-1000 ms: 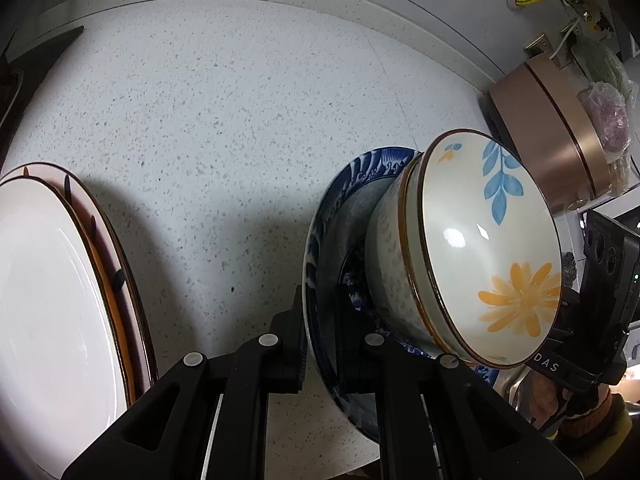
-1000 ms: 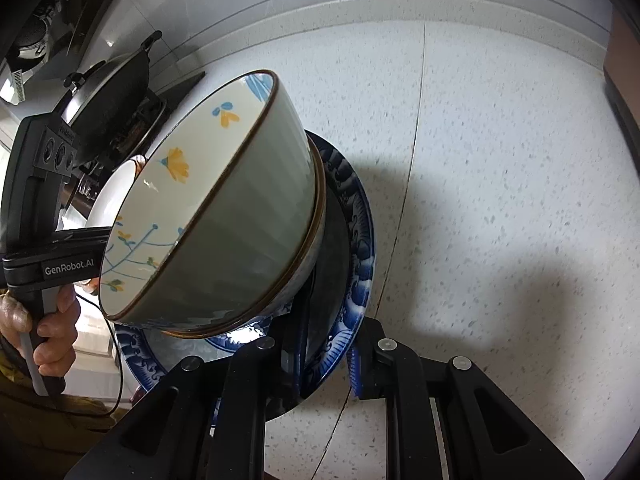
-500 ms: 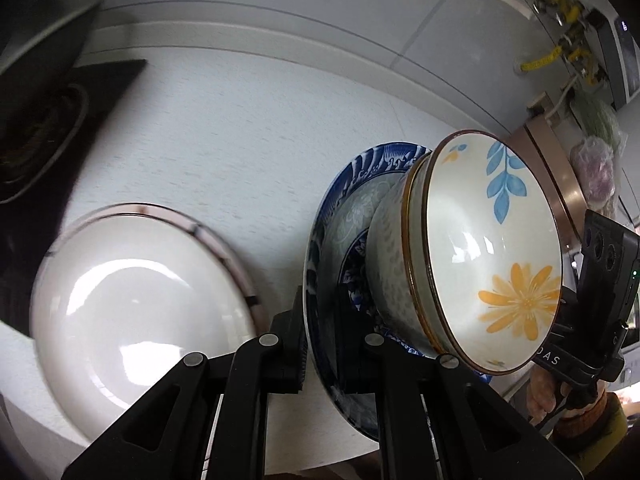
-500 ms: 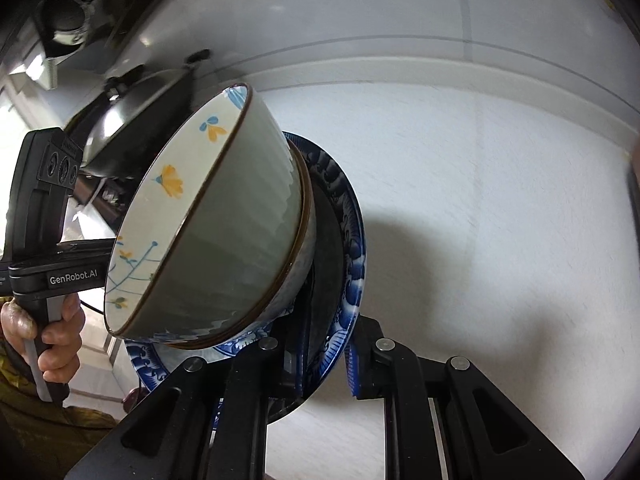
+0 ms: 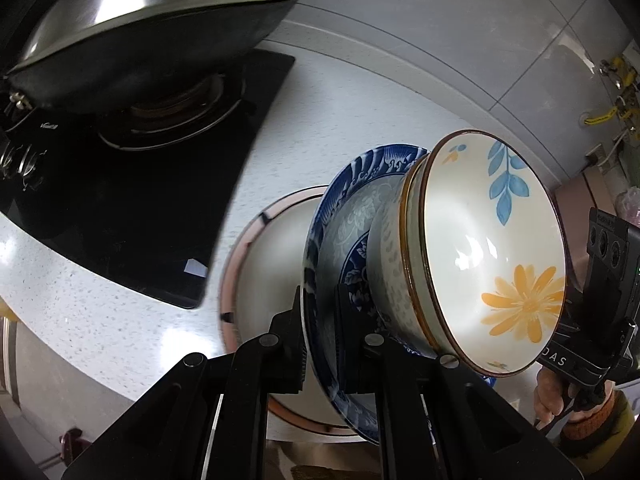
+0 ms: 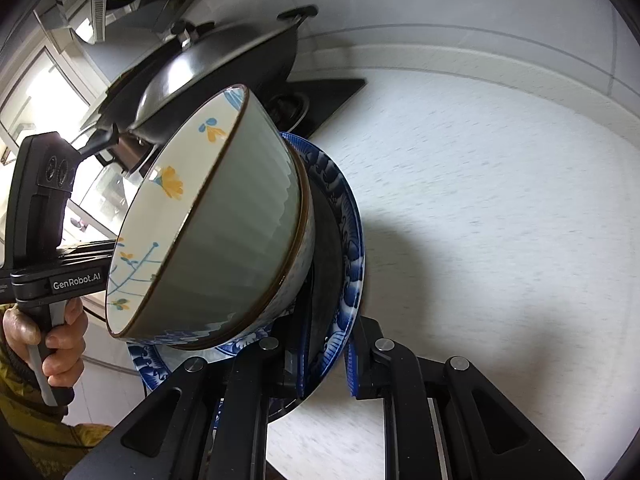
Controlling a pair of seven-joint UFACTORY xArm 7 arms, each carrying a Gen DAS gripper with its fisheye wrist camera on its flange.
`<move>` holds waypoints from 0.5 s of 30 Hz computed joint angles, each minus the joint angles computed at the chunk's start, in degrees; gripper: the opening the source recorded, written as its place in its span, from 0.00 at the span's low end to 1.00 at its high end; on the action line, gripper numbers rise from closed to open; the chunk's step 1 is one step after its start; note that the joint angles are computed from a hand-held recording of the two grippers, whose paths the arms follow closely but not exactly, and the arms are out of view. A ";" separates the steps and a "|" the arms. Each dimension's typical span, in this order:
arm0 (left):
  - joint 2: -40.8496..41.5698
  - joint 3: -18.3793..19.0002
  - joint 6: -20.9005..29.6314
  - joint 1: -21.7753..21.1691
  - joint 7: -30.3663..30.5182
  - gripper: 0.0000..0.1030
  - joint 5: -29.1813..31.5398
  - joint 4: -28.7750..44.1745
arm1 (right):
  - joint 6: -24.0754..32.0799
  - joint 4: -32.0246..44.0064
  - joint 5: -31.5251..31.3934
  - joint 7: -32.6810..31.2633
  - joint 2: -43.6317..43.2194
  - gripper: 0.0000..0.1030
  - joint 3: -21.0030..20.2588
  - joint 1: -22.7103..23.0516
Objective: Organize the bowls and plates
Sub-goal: 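Lower the blue-patterned plate onto the orange-bottomed dish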
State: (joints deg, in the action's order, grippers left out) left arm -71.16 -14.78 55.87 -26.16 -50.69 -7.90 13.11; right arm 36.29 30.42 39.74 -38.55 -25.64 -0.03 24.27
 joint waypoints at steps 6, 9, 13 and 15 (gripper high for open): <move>1.86 2.06 -3.22 0.35 1.82 0.06 -0.28 -2.21 | -3.43 1.22 -1.00 4.90 4.97 0.14 3.38 0.52; -0.53 4.41 -3.80 -0.50 3.40 0.07 -1.52 -5.13 | -6.02 1.43 -3.10 9.19 6.01 0.14 5.30 0.73; -1.84 4.94 -3.39 -0.64 5.16 0.07 -1.76 -5.92 | -7.54 1.63 -12.27 18.47 6.20 0.15 9.31 -0.20; -2.81 5.91 -3.46 -0.51 5.82 0.07 -2.54 -6.46 | -8.19 1.98 -16.31 23.92 6.65 0.16 10.79 -0.22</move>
State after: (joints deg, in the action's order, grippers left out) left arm -73.96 -8.86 52.41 -26.67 -44.87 -10.43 6.66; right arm 28.10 32.40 23.43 -14.63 -18.99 10.76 24.05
